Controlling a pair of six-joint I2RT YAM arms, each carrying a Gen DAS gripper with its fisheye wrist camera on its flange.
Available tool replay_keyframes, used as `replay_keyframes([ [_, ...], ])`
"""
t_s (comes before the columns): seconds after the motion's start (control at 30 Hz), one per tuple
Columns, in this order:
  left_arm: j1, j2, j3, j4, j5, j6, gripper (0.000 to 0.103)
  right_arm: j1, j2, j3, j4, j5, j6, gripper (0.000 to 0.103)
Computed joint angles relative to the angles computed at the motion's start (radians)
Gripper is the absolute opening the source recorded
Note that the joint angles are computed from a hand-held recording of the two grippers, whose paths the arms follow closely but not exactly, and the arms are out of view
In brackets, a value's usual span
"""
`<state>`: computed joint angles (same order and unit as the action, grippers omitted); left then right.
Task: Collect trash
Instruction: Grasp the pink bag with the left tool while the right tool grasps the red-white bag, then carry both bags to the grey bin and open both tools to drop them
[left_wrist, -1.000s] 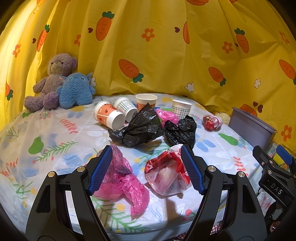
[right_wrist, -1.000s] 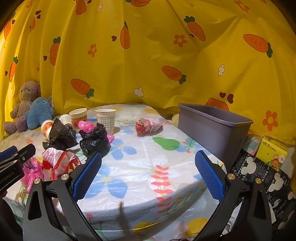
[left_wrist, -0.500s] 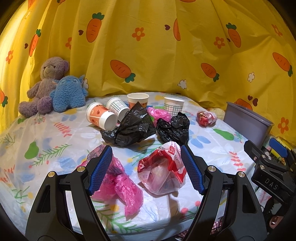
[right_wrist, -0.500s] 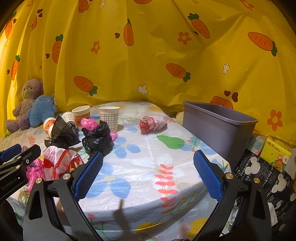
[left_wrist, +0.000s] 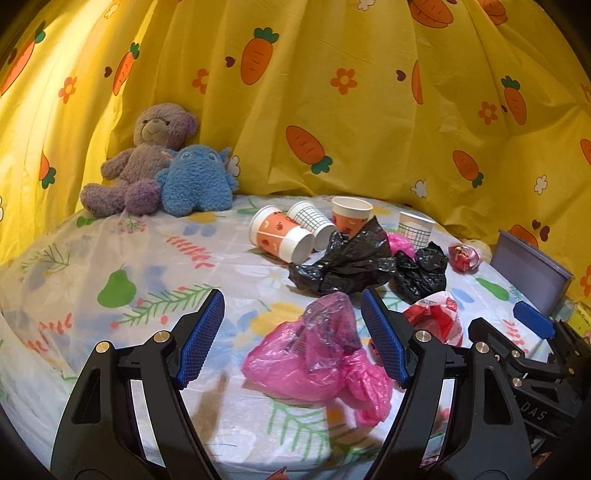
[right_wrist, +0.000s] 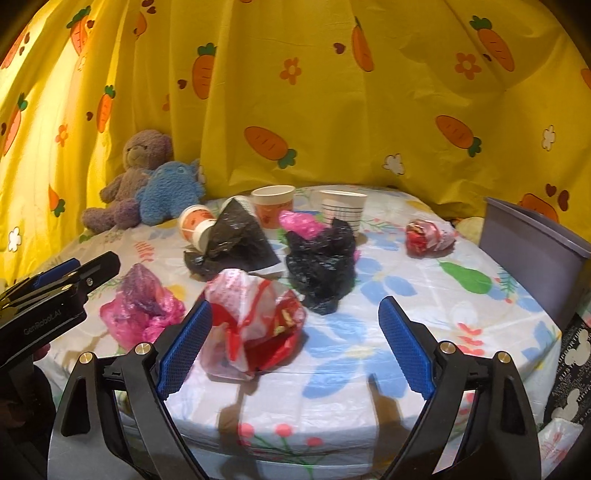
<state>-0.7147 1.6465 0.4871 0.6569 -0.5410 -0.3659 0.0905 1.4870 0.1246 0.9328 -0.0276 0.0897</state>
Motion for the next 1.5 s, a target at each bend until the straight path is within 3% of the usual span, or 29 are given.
replay_keyframes([
  [0.13, 0.016, 0.012, -0.035, 0.030, 0.043, -0.007, 0.075, 0.028, 0.119, 0.080, -0.014, -0.058, 0.014, 0.076],
  [0.3, 0.007, 0.088, -0.011, 0.033, 0.095, -0.002, 0.075, 0.020, 0.231, 0.164, -0.060, -0.136, 0.026, 0.056],
  [0.5, 0.039, 0.172, 0.057, -0.002, 0.174, -0.029, 0.075, -0.022, 0.237, 0.128, -0.003, -0.188, 0.006, 0.043],
  [0.57, 0.043, 0.190, 0.070, 0.008, 0.191, -0.030, 0.071, -0.033, 0.239, 0.119, 0.016, -0.193, -0.003, 0.041],
  [0.6, 0.045, 0.193, 0.075, 0.007, 0.200, -0.030, 0.067, -0.042, 0.238, 0.109, 0.031, -0.199, -0.007, 0.040],
  [0.67, 0.055, 0.193, 0.077, 0.015, 0.245, -0.036, 0.047, -0.057, 0.229, 0.087, 0.060, -0.205, -0.019, 0.039],
  [0.7, 0.057, 0.194, 0.079, 0.015, 0.259, -0.040, 0.043, -0.064, 0.226, 0.080, 0.074, -0.207, -0.025, 0.039],
  [0.8, 0.051, 0.200, 0.092, 0.012, 0.263, -0.034, 0.027, -0.091, 0.203, 0.050, 0.104, -0.216, -0.040, 0.038],
  [0.83, 0.046, 0.203, 0.098, 0.005, 0.257, -0.034, 0.017, -0.105, 0.192, 0.043, 0.106, -0.227, -0.044, 0.038],
  [0.97, 0.045, 0.214, 0.106, 0.010, 0.261, -0.035, 0.007, -0.166, 0.157, 0.017, 0.111, -0.269, -0.048, 0.038],
  [1.3, -0.043, 0.081, 0.077, 0.017, 0.153, 0.007, 0.005, -0.327, 0.068, -0.019, 0.104, -0.368, -0.059, 0.037],
  [1.5, -0.117, 0.083, 0.182, -0.038, 0.134, 0.056, 0.005, -0.453, -0.046, -0.026, 0.036, -0.438, -0.085, 0.037],
])
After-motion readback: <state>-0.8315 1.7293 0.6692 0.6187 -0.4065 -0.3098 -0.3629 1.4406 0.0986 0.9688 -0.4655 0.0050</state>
